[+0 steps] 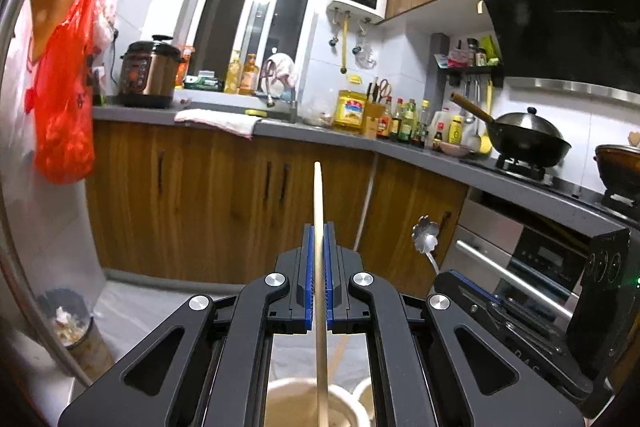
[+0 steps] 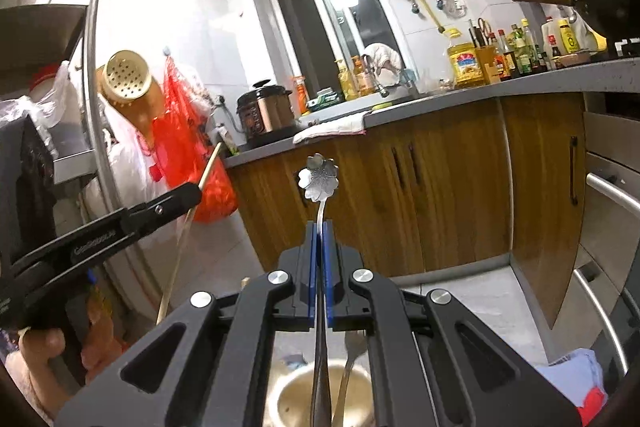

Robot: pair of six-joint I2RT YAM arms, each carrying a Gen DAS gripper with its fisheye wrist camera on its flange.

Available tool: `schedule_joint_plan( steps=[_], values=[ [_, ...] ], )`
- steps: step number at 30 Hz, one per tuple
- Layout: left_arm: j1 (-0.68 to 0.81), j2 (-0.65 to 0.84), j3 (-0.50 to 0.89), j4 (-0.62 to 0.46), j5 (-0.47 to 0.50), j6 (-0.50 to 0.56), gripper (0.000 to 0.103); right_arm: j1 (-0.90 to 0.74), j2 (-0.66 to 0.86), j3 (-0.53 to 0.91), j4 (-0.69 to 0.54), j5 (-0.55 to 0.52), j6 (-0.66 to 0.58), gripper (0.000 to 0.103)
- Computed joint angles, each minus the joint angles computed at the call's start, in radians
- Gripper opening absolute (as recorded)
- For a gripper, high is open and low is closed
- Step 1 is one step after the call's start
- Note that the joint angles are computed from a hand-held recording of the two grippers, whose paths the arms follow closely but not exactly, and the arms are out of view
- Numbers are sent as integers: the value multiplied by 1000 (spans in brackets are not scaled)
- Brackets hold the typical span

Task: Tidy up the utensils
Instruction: 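Carry the chopstick with the left tool while the right tool carries the spoon to the holder, then release the chopstick into the holder with the left tool while the right tool releases the spoon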

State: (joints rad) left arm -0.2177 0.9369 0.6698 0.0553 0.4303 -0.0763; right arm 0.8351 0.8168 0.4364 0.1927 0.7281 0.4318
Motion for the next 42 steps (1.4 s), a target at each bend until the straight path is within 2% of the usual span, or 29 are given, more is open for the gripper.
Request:
schedule_joint_plan(
  steps=[3,10,13,19,23,27,36,42],
  values=[
    [0,51,-26,83,-23,-4,5,-41,62,-15,83,-33,-7,3],
    [43,112,-69,164,-16,8,5,-61,184,-53,235,-47,-39,3],
    [53,130,-73,175,-9,14,5,-73,217,-54,253,-59,-28,3],
    [74,117,-98,155,33,35,5,-31,201,-65,226,-4,-42,3],
    [106,76,-109,93,77,49,5,31,140,-74,156,54,-55,3],
    [114,21,-118,27,80,70,5,112,98,-86,94,133,-38,3],
    [122,-199,-134,-258,49,125,5,295,6,-99,-95,294,99,1],
    [122,-257,-188,-295,30,134,5,358,-4,-108,-180,349,203,1]
  ],
)
